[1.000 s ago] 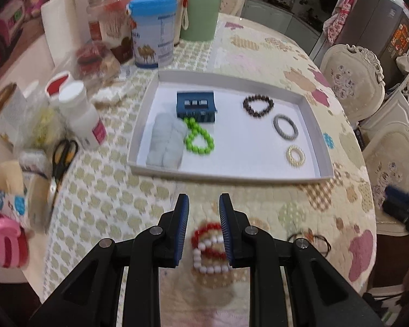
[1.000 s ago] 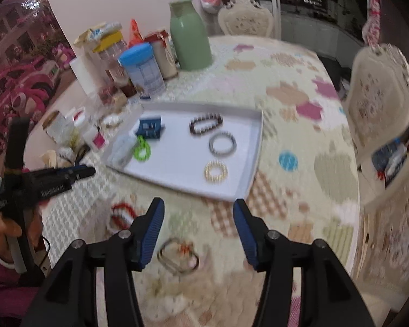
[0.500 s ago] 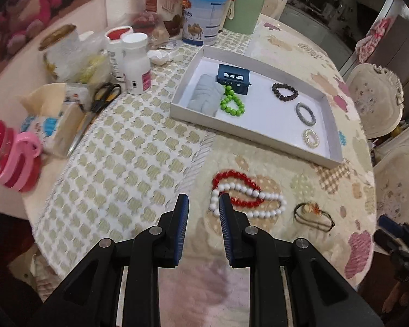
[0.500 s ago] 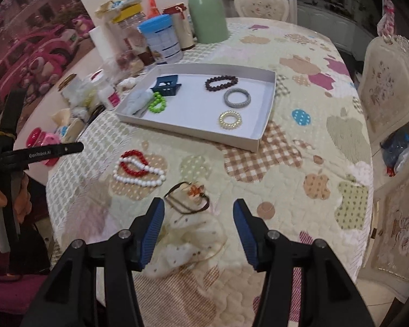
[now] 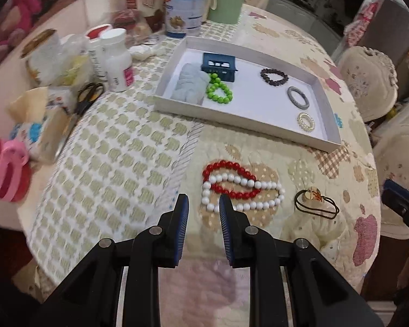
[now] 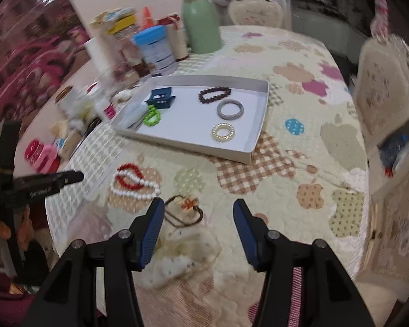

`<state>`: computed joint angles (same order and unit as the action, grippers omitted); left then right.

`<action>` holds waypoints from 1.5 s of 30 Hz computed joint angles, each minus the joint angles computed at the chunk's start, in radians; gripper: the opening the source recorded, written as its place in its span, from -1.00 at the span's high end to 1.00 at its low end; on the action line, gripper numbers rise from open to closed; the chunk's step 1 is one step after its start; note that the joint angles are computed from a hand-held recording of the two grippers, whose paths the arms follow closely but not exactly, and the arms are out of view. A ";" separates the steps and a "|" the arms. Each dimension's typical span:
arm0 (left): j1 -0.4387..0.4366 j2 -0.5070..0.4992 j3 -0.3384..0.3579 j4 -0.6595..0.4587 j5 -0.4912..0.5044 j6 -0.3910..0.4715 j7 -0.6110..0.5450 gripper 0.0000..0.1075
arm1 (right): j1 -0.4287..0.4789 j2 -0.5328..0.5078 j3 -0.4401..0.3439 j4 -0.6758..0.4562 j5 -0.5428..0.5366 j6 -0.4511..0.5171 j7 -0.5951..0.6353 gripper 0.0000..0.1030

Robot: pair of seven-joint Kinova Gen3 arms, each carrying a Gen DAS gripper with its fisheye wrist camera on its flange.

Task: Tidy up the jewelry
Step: 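Grasp the black charm hair tie with right tool while left tool nears pearls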

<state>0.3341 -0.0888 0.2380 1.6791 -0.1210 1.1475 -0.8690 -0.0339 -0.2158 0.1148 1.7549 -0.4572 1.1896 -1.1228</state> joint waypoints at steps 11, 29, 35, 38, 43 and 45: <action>-0.046 0.016 -0.054 0.042 0.083 -0.035 -0.066 0.57 | -0.040 0.104 -0.070 0.051 0.048 -0.085 0.038 -0.05; -0.067 0.022 -0.056 0.076 0.157 -0.069 -0.079 0.57 | -0.087 0.168 -0.136 0.091 0.130 -0.159 0.031 0.11; -0.067 0.054 -0.069 0.076 0.188 -0.097 -0.112 0.57 | -0.112 0.165 -0.165 0.112 0.191 -0.205 -0.013 0.15; -0.067 0.073 -0.072 0.075 0.193 -0.106 -0.123 0.56 | -0.123 0.160 -0.170 0.120 0.212 -0.226 -0.041 0.30; -0.060 0.115 -0.074 0.063 0.223 -0.095 -0.172 0.56 | -0.109 0.165 -0.138 0.115 0.143 -0.221 -0.014 0.31; -0.049 0.120 -0.070 0.067 0.202 -0.106 -0.160 0.56 | -0.091 0.160 -0.120 0.111 0.094 -0.213 0.010 0.31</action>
